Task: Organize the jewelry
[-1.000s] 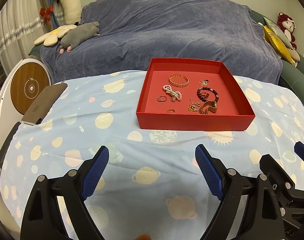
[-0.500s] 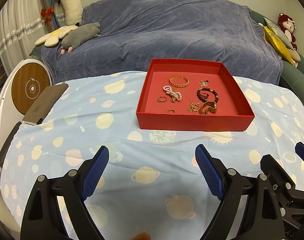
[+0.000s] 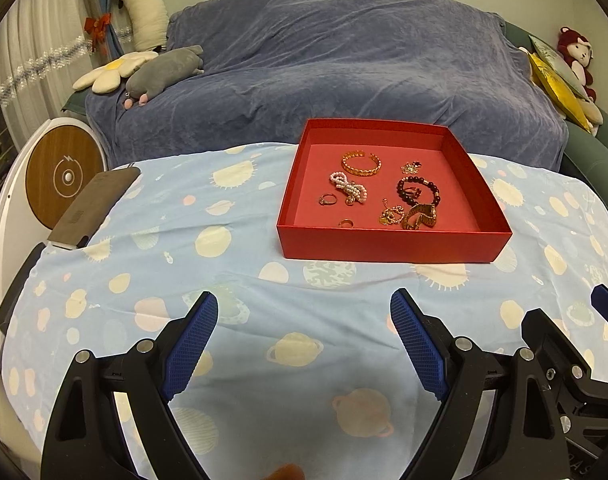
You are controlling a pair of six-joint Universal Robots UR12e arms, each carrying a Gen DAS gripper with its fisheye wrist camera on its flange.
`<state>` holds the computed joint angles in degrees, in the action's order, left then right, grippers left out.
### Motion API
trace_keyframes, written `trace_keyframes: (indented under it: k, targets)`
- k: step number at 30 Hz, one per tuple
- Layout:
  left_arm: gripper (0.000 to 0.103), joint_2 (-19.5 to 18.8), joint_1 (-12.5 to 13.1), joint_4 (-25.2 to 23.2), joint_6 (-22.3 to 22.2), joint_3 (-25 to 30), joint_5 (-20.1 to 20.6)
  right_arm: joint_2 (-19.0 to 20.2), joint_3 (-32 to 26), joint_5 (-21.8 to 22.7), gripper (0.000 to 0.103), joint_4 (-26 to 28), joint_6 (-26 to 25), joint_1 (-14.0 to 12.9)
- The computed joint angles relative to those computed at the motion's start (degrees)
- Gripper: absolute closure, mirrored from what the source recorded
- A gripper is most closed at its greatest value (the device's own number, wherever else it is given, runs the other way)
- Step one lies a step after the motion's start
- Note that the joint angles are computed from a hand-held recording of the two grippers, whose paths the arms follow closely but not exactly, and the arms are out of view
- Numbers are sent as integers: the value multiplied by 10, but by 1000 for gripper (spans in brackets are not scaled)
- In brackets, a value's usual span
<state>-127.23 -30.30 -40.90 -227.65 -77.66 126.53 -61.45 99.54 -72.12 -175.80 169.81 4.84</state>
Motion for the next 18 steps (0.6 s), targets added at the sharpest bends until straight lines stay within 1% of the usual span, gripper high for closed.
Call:
trace_keyframes:
  k: [8,18]
  targets:
    - [18,1,2,5,-4,-2,-6,-2,-1,4,5,2,4,1]
    - [18,-1,1,9,-1,-1,3,-3,-1,1,5,1,2,2]
